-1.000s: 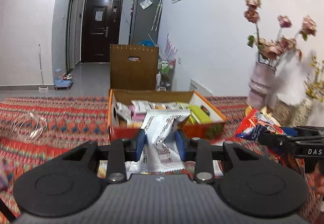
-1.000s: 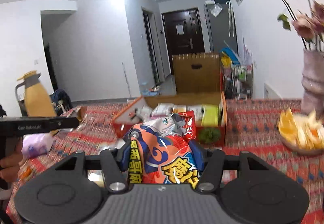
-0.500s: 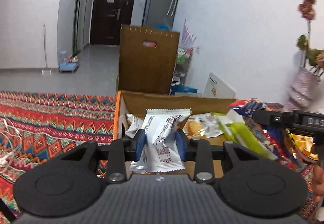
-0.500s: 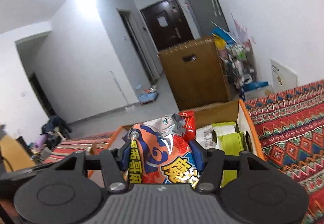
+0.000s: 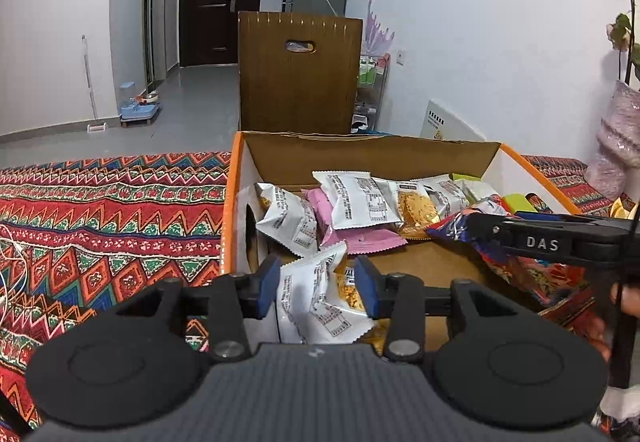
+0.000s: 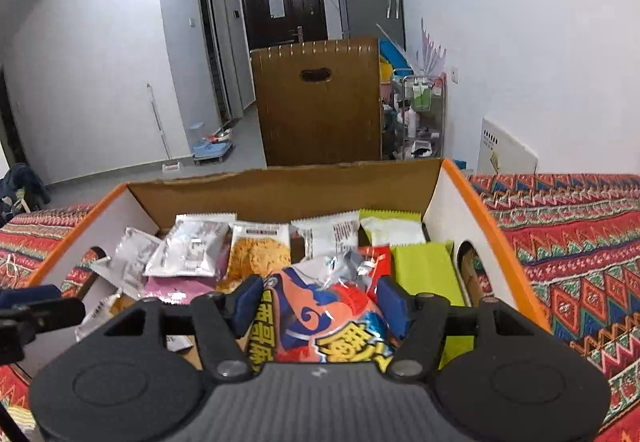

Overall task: Organize snacks
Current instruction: 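Lower both packets into the box and open both tools, then withdraw both open tools from the box back toward the snack pile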

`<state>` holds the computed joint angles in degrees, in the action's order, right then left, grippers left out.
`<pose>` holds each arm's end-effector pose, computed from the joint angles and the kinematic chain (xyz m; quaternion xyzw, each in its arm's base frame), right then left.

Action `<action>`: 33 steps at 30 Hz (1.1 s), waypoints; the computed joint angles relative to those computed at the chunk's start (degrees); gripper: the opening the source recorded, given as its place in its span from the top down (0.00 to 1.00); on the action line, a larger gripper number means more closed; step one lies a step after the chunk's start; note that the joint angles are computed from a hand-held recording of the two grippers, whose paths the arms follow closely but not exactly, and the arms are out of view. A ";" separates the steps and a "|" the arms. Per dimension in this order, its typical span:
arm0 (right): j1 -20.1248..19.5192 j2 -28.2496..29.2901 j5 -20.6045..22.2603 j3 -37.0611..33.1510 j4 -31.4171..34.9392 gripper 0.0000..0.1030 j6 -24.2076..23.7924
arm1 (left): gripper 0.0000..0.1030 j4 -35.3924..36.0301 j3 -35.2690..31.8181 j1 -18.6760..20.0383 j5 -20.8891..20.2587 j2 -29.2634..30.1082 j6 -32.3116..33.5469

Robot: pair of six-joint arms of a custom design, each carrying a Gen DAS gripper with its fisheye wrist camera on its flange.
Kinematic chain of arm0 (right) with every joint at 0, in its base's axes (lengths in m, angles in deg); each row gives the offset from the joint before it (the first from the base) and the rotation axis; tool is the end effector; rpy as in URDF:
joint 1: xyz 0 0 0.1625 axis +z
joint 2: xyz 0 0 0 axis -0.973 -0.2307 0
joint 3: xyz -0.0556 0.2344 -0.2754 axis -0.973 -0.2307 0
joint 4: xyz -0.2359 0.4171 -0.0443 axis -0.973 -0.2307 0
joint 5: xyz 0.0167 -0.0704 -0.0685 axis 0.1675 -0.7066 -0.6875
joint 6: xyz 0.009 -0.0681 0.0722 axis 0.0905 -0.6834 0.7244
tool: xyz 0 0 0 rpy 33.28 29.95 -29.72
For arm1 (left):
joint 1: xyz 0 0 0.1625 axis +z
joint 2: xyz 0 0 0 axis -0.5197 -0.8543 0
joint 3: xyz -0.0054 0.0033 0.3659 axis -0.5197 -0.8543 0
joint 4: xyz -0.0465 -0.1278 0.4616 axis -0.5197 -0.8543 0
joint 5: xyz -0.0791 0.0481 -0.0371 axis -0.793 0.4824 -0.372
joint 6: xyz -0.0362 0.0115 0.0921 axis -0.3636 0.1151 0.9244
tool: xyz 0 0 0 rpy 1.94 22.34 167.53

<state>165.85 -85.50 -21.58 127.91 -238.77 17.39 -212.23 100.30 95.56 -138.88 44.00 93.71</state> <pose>0.0928 -0.7370 0.0762 0.1659 -0.8439 0.4323 0.2709 -0.1214 -0.6931 0.0779 0.2377 0.8511 -0.3834 0.2686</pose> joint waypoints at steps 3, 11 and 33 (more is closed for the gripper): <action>0.00 1.06 0.15 -0.52 -2.38 0.36 -2.10 | 0.51 -0.17 -0.24 -0.04 -0.02 0.41 0.77; 0.34 -1.58 1.23 1.15 1.27 0.20 -2.23 | 0.37 -0.13 1.48 -0.42 -0.55 -1.29 0.93; 0.87 -35.28 8.27 42.69 -10.93 0.06 -9.43 | 0.01 -14.12 35.36 -18.16 5.14 -26.42 -2.65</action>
<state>166.72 -120.78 -13.31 170.60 -249.70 7.96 -226.35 135.66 77.40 -133.74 17.59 91.06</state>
